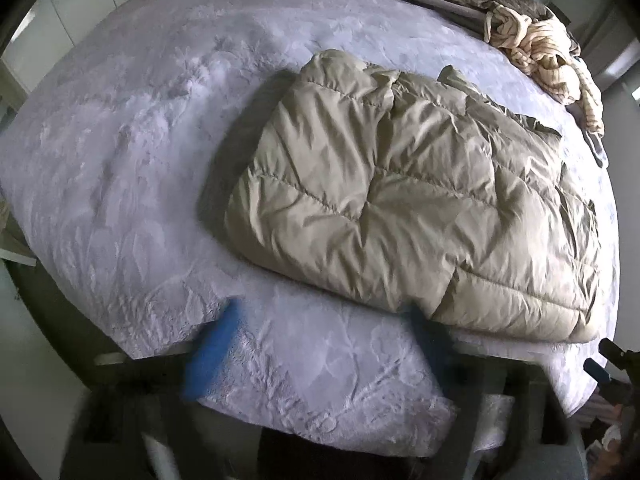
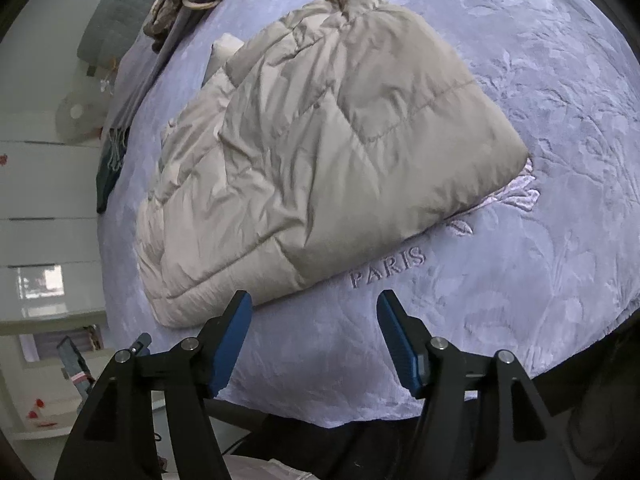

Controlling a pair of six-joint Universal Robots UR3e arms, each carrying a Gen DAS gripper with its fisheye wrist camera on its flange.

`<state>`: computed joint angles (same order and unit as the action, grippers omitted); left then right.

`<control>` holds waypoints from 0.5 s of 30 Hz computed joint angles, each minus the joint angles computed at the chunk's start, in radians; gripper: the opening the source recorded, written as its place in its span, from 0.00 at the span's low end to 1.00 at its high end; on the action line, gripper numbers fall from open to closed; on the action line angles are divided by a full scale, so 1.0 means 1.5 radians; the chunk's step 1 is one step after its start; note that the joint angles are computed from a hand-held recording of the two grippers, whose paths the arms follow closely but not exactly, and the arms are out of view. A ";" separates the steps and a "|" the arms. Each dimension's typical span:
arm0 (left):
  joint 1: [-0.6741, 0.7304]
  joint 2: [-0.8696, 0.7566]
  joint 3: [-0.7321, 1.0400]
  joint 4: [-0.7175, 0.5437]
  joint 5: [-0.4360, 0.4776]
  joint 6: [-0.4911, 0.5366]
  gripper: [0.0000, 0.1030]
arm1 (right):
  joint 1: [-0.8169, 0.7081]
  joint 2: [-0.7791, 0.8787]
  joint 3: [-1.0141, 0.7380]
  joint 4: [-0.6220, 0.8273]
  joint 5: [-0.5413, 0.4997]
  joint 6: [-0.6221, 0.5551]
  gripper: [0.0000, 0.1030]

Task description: Fold large clothes

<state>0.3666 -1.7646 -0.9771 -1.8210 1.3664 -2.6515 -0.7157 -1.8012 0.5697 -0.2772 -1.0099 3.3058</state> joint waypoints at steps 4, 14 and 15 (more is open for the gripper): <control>-0.005 -0.006 0.004 0.015 -0.001 0.013 1.00 | 0.062 0.023 -0.018 -0.044 -0.009 0.050 0.67; -0.029 -0.137 0.168 -0.028 -0.005 0.068 1.00 | 0.278 0.110 0.012 -0.297 -0.044 0.273 0.68; -0.031 -0.149 0.188 -0.036 -0.005 0.069 1.00 | 0.310 0.138 -0.006 -0.322 -0.050 0.298 0.69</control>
